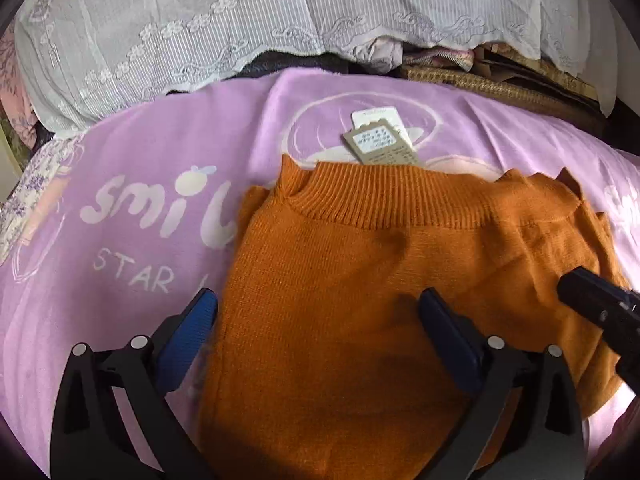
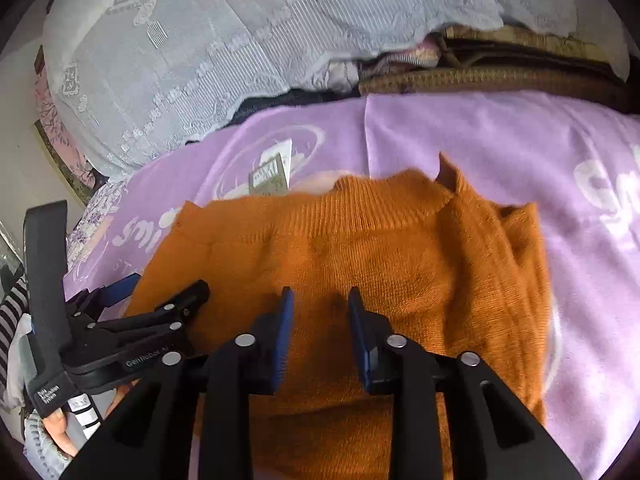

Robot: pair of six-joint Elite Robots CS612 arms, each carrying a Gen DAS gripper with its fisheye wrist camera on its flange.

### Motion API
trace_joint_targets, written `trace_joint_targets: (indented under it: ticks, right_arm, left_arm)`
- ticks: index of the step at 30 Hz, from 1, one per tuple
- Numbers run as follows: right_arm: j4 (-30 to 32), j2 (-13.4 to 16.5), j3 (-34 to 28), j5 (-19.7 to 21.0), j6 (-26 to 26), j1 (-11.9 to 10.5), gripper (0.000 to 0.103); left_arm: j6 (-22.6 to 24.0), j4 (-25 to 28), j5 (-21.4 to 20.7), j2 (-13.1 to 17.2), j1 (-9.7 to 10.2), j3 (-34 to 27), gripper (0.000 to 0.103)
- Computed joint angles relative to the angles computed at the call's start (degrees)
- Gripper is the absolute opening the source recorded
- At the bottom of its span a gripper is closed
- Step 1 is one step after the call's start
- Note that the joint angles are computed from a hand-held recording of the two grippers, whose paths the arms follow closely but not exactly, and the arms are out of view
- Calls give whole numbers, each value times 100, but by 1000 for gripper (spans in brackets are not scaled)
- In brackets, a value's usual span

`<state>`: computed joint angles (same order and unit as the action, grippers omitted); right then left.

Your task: Fold small clothes

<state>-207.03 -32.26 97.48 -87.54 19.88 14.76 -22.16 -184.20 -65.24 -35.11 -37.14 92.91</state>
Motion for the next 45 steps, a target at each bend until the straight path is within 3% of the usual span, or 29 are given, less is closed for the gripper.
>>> trace_joint_targets:
  ticks: [3,5,7,9,10,12,16,23,28,31,35,39,45]
  right_arm:
    - [-201,-39,0,-625,-205,102,40]
    - [-73,-27,-93,-803,-127,87,41]
    - [314,0,-214,-749,67,26,41]
    - [570,88,-319,-391,296,-96,41]
    - [526,88,-313,-377,287,-104,41]
    - [528,79,-315,-430,136,-78,51]
    - [352,102,-298,-374,-89,-52,65]
    - [-411,142,-72,-67,354,-138,66]
    - [-766,60,246,-240,395,-76,67]
    - [-877,-7,458,-470,255,0,74]
    - [-206,-94,465,-593,141,44,85]
    - [-345,-80,488,-615,62,66,88]
    - [-1189,-90,809,-383,566,-98,88]
  left_arm:
    - [126,-501,136,-10,-41,65,98]
    - [110,-508,301,28,-22,-55,98]
    - [-3,-47,246,85,53,-253,98]
    - [-169,749,-374,172,216,-530,99]
    - [-338,788,-549,150,261,-533,99]
    - [-401,701,-647,121,289,-481,99]
    - [-163,441,-236,87,170,-345,98]
    - [94,-78,217,44,17,-100,98]
    - [23,-372,19,-105,-8,206,98]
    - [67,-380,-53,-152,-61,347,98]
    - [274,136,286,-70,-175,223,99]
    - [156,81,245,-107,-160,310,99]
    - [-177,-383,229,-312,-207,728,99]
